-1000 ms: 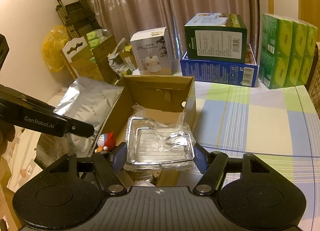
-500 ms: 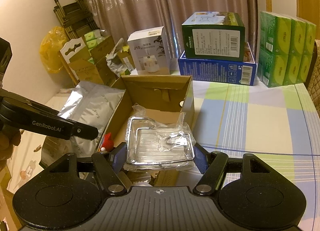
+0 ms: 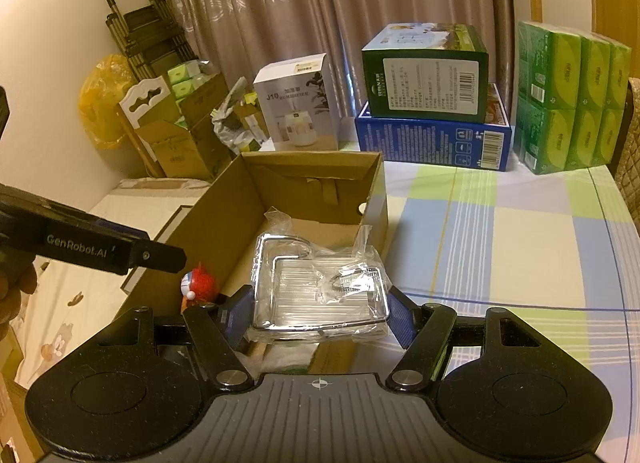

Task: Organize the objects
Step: 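Lower the foil bag and wire rack into the box and open both tools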

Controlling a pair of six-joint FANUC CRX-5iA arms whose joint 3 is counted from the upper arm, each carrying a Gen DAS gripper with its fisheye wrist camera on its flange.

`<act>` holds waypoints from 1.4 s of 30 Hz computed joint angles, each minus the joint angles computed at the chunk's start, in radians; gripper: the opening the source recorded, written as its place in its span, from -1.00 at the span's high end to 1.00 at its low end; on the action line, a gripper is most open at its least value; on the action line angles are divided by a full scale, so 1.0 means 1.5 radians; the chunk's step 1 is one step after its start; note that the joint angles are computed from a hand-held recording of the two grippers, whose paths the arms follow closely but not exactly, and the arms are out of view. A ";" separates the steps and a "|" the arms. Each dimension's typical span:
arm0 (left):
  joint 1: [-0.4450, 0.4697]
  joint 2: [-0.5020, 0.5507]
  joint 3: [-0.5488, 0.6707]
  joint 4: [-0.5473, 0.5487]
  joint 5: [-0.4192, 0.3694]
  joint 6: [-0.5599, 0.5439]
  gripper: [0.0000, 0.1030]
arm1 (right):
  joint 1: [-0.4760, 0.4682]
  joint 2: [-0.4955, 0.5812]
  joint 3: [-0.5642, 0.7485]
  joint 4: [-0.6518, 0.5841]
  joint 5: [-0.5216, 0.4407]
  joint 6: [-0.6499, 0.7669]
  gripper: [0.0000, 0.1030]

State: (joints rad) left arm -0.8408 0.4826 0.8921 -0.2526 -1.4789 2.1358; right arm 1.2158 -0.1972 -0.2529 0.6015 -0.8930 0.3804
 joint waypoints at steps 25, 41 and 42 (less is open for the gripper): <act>-0.004 -0.043 -0.079 0.005 0.018 0.015 -0.03 | 0.005 0.021 0.020 -0.014 0.002 0.021 -0.28; -0.003 -0.054 -0.094 -0.004 0.022 0.005 -0.06 | -0.021 0.044 0.042 -0.052 0.040 0.023 -0.28; -0.002 -0.055 -0.097 -0.004 0.023 0.005 -0.09 | -0.023 0.046 0.044 -0.054 0.041 0.023 -0.28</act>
